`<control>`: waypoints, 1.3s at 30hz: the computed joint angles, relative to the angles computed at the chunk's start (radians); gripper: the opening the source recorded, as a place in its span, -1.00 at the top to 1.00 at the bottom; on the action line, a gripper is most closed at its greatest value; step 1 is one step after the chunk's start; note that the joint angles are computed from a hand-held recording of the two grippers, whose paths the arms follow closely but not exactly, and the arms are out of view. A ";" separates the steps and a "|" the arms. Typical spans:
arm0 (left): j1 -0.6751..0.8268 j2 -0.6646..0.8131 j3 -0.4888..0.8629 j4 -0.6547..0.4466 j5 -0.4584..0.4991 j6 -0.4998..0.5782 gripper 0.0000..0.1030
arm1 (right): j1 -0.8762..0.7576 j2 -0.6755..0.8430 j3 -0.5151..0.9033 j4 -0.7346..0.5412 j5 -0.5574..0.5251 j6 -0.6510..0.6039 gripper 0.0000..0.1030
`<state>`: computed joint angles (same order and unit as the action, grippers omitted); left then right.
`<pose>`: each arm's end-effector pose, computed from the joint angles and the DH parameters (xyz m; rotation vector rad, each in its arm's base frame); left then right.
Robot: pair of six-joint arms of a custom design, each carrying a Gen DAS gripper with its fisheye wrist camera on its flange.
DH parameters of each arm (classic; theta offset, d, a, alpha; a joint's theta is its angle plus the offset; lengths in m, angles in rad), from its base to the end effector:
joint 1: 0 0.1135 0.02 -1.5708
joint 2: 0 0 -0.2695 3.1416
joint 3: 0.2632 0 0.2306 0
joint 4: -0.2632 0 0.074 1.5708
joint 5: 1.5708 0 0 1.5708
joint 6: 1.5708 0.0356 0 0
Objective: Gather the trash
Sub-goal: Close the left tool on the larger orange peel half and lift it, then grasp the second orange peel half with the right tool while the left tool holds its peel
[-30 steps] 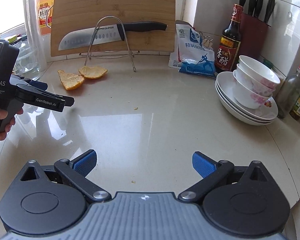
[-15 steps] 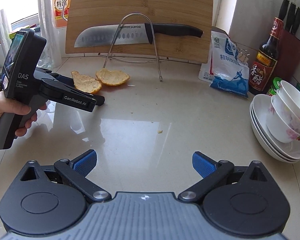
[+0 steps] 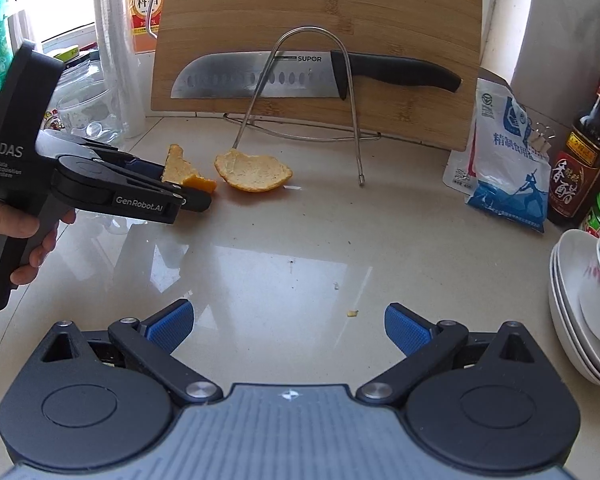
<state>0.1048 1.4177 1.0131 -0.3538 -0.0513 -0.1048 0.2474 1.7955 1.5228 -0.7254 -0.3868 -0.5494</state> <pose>0.2850 0.0318 0.2720 -0.2691 2.3131 0.0597 0.3541 0.1033 0.2841 -1.1013 2.2453 0.3728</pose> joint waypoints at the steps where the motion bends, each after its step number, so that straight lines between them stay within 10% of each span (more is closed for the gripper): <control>1: 0.004 -0.012 -0.002 -0.008 0.003 0.002 0.02 | 0.008 0.022 0.018 0.000 0.002 0.002 -1.00; 26: 0.109 -0.181 -0.046 -0.112 0.033 -0.017 0.05 | 0.205 0.493 0.559 -0.059 0.003 0.082 -0.82; 39: 0.121 -0.187 -0.053 -0.110 0.054 -0.007 0.11 | 0.195 0.521 0.626 -0.055 -0.002 0.139 -0.25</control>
<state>0.2257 1.2305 0.9605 -0.4635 0.0031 -0.1113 0.4426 2.3166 2.1493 -0.7805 -0.3886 -0.4108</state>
